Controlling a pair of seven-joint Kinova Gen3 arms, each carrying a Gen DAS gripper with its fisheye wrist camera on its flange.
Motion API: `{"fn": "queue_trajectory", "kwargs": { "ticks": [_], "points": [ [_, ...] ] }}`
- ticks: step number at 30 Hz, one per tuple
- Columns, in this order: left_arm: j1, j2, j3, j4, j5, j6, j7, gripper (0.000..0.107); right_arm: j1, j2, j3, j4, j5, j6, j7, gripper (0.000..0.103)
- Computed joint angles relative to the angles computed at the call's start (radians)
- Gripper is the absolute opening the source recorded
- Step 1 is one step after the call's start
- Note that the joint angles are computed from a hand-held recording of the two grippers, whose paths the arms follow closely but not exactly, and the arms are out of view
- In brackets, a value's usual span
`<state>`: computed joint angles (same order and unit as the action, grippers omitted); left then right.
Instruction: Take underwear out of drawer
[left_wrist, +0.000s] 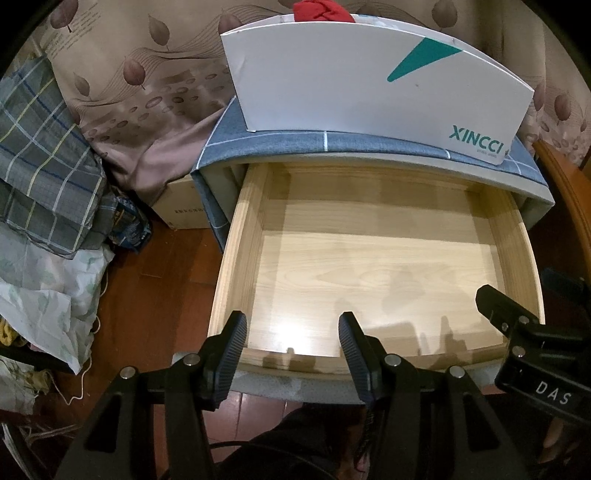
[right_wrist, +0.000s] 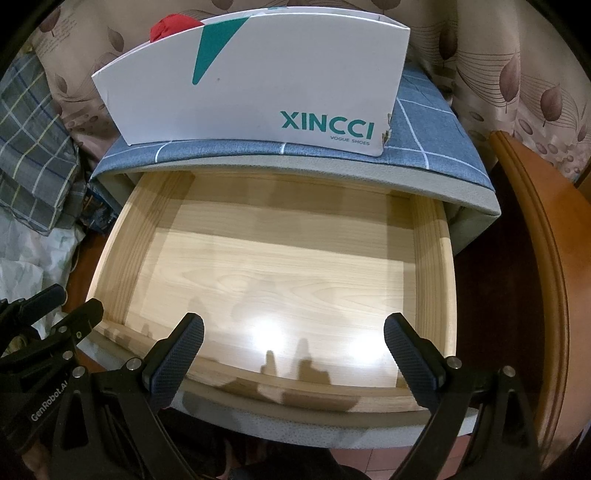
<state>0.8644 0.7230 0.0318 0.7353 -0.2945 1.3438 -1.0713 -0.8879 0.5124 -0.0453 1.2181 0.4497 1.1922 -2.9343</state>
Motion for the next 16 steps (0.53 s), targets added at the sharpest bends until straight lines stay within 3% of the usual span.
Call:
{"fn": "queue_trajectory", "kwargs": {
  "ticks": [16],
  "points": [
    [0.005, 0.002, 0.003, -0.003, -0.005, -0.003, -0.012, 0.053, 0.001, -0.002, -0.002, 0.001, 0.000, 0.001, 0.004, 0.097]
  ]
}}
